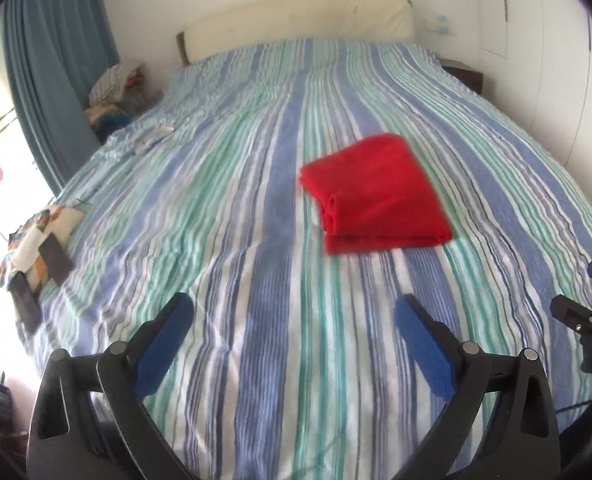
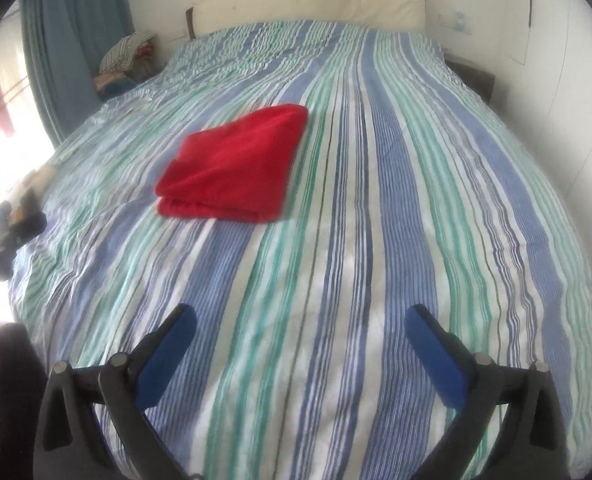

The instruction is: Fold small clothes

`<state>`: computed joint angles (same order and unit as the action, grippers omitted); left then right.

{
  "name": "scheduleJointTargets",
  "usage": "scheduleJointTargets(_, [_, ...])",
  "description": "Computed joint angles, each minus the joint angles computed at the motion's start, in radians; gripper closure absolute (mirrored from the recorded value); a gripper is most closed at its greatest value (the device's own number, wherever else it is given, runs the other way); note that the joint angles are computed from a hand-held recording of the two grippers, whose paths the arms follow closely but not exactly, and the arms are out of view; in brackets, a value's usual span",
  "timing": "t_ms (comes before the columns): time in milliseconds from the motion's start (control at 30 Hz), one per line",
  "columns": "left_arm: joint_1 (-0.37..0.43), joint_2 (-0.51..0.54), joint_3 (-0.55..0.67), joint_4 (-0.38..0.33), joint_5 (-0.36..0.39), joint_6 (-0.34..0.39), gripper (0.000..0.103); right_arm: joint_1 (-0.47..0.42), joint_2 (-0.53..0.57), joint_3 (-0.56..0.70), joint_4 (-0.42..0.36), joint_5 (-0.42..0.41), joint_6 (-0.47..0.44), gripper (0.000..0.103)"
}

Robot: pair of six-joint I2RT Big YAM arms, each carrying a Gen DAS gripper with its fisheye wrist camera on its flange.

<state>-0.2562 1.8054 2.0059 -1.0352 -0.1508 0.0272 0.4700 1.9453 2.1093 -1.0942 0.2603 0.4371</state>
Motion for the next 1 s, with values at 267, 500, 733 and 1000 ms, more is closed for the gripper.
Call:
scheduleJointTargets(267, [-0.045,-0.106,-0.121,0.024,-0.07,0.017,0.001,0.057,-0.026,0.066,-0.091,0.021,0.019,0.001])
scheduleJointTargets(500, [-0.042,-0.122,-0.146,0.02,-0.04,0.041,0.001,0.096,-0.002,0.148,-0.187,0.065,-0.014,0.001])
scheduleJointTargets(733, [-0.023,-0.12,-0.122,-0.034,0.034,-0.005,0.0,0.111,0.003,0.171,-0.204,0.082,-0.029,0.001])
scheduleJointTargets(1000, [-0.021,-0.105,-0.074,-0.097,0.046,-0.034,0.0,0.119,0.026,0.227,-0.221,0.054,-0.053,0.001])
